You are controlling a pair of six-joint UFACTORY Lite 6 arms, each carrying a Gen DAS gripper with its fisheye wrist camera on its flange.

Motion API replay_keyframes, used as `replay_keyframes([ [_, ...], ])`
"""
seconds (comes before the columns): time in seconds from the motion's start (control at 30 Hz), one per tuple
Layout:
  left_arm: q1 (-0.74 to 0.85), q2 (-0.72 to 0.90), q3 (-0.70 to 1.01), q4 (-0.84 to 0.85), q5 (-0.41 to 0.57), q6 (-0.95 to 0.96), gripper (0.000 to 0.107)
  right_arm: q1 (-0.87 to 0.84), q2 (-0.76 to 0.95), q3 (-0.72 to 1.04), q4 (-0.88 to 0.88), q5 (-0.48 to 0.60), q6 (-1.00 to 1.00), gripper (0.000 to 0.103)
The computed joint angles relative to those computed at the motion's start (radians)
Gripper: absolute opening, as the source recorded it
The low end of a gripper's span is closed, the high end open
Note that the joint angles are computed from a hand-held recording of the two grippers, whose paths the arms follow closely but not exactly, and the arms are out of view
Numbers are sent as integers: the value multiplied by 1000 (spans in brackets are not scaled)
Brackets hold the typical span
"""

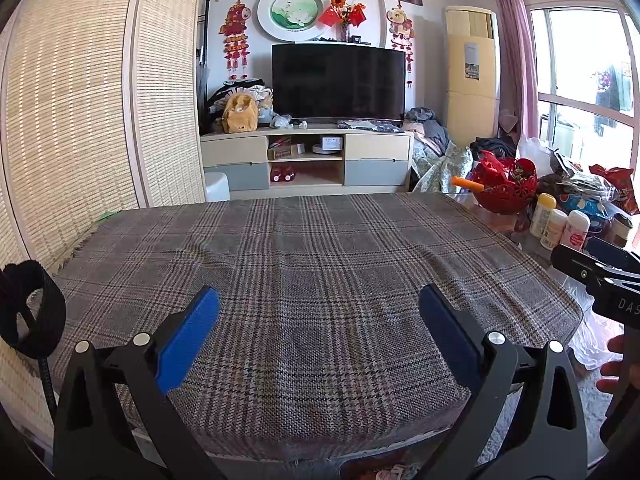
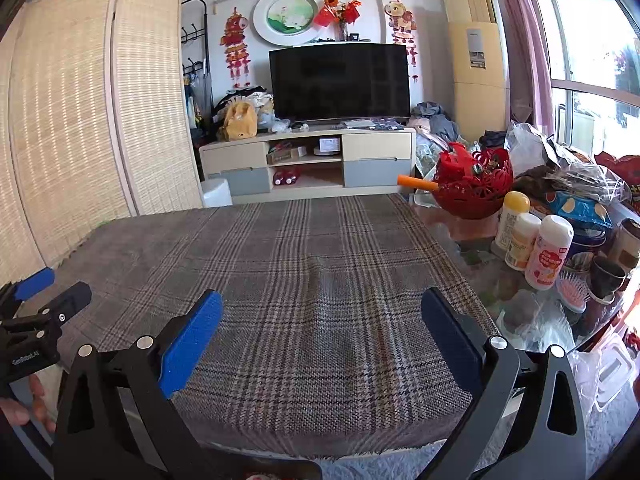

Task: Collect trash

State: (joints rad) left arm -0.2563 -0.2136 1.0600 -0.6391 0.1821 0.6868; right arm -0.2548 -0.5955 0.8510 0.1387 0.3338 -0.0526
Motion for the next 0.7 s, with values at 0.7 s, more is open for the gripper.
replay_keyframes([
  [0.7, -6, 21, 9, 38, -3, -34, 95, -43, 8, 5, 119, 21, -126, 100],
])
